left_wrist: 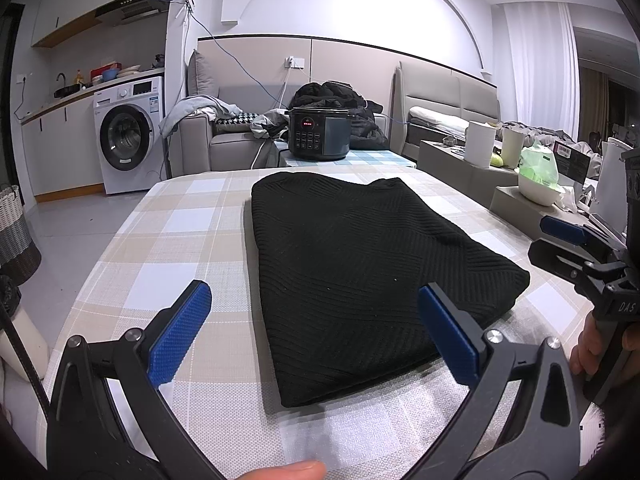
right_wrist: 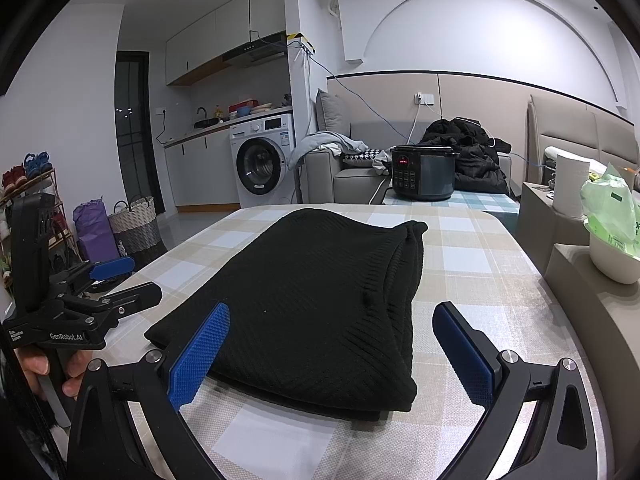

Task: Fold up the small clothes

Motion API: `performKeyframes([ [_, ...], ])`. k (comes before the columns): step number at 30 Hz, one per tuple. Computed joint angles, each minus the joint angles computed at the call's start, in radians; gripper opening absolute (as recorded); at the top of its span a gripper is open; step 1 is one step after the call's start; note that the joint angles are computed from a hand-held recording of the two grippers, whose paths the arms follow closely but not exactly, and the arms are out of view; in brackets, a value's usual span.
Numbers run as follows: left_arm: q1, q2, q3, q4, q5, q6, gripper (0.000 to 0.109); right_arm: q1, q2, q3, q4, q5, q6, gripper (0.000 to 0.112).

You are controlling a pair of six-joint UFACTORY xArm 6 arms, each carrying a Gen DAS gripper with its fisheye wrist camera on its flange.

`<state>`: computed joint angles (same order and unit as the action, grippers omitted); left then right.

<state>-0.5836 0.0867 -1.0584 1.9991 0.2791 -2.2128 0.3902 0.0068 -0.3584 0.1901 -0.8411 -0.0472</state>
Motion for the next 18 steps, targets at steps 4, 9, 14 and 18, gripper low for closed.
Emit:
performKeyframes([
  [4, 0.000, 0.000, 0.000, 0.000, 0.000, 0.000, 0.102, 0.002, -0.001, 0.001, 0.002, -0.001, -0.002, 0.103],
  [9, 0.000, 0.000, 0.001, 0.000, 0.001, -0.001, 0.102, 0.004, -0.002, 0.001, 0.006, 0.002, -0.002, 0.103],
  [14, 0.000, 0.000, 0.000, 0.002, 0.001, -0.002, 0.102, 0.007, -0.005, 0.002, 0.010, 0.003, -0.004, 0.103],
  [18, -0.001, 0.000, 0.001, 0.000, 0.001, -0.002, 0.102, 0.005, -0.003, 0.002, 0.008, 0.002, -0.003, 0.103],
])
